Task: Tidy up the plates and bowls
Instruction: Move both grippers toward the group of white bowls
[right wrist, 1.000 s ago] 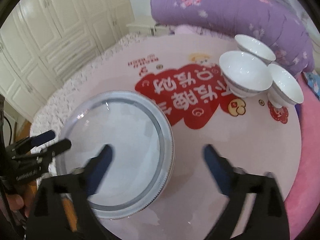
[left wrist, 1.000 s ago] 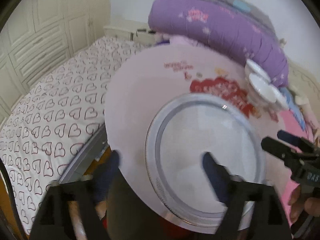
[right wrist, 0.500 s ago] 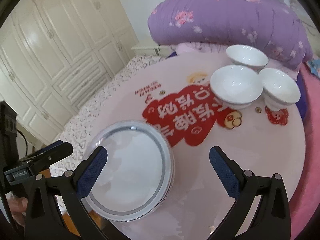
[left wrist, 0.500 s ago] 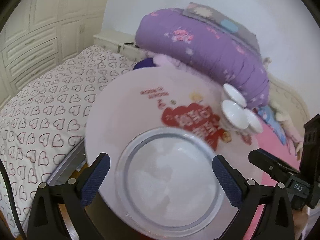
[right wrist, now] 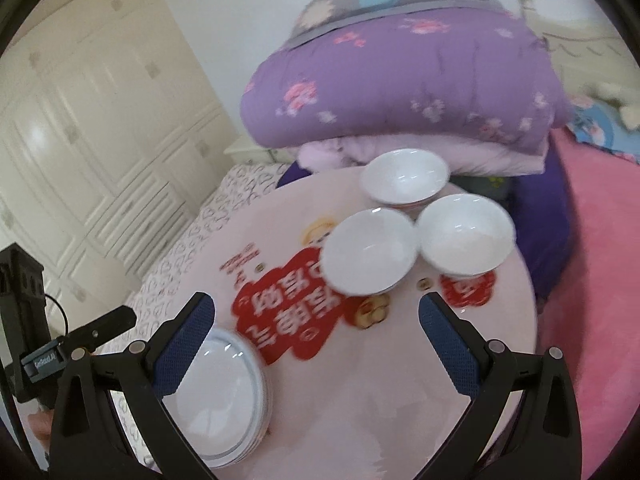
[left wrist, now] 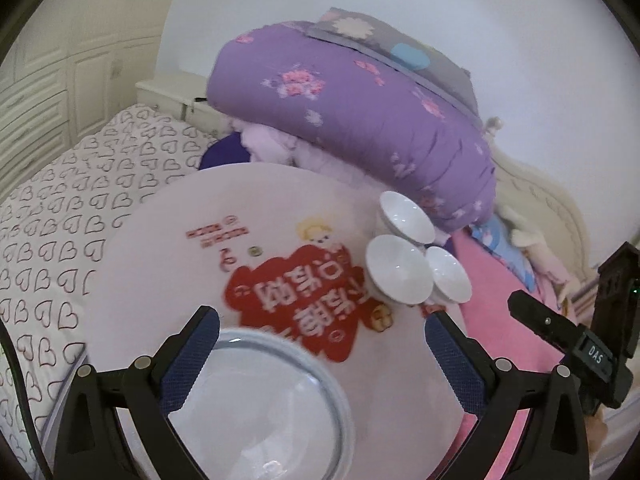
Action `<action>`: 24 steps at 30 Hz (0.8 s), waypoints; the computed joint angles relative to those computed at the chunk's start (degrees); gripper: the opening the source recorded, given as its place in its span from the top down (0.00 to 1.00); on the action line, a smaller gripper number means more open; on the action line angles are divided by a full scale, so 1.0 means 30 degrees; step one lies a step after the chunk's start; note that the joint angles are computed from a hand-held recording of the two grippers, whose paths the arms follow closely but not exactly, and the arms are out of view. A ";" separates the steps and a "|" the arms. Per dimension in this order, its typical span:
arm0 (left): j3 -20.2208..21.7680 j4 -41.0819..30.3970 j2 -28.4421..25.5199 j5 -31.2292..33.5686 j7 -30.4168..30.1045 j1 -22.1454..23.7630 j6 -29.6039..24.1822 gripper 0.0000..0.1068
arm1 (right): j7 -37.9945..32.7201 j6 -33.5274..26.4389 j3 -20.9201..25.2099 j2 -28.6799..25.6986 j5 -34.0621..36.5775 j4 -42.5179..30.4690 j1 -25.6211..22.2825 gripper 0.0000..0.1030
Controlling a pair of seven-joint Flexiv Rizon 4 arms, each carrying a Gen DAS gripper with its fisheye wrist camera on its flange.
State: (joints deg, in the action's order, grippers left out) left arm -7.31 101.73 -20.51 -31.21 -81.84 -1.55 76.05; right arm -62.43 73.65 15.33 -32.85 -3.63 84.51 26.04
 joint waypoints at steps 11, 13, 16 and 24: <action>0.0586 -0.7196 -0.4763 0.2376 -0.1776 -0.0576 -0.4255 0.05 | -0.0800 -0.1779 0.0747 -0.0980 0.1993 -0.1662 -0.1531 0.00; 0.0687 -0.8619 -0.5779 0.2756 -0.2182 -0.0692 -0.5085 0.05 | -0.0953 -0.2496 0.0918 -0.1312 0.2379 -0.2155 -0.1652 0.00; 0.0887 -1.0960 -0.7416 0.3368 -0.2788 -0.0869 -0.6629 0.05 | -0.0759 -0.3725 0.0760 -0.1887 0.2648 -0.2945 -0.1413 0.00; 0.1236 -1.6484 -1.1007 0.4631 -0.4056 -0.1189 -1.0027 0.06 | -0.0575 -0.6244 0.0716 -0.3775 0.3756 -0.5512 -0.1033 0.10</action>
State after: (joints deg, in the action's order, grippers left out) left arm -3.60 52.28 -53.53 -17.32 -94.01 -5.12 45.97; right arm -64.16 54.92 17.48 -44.18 7.64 67.98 22.94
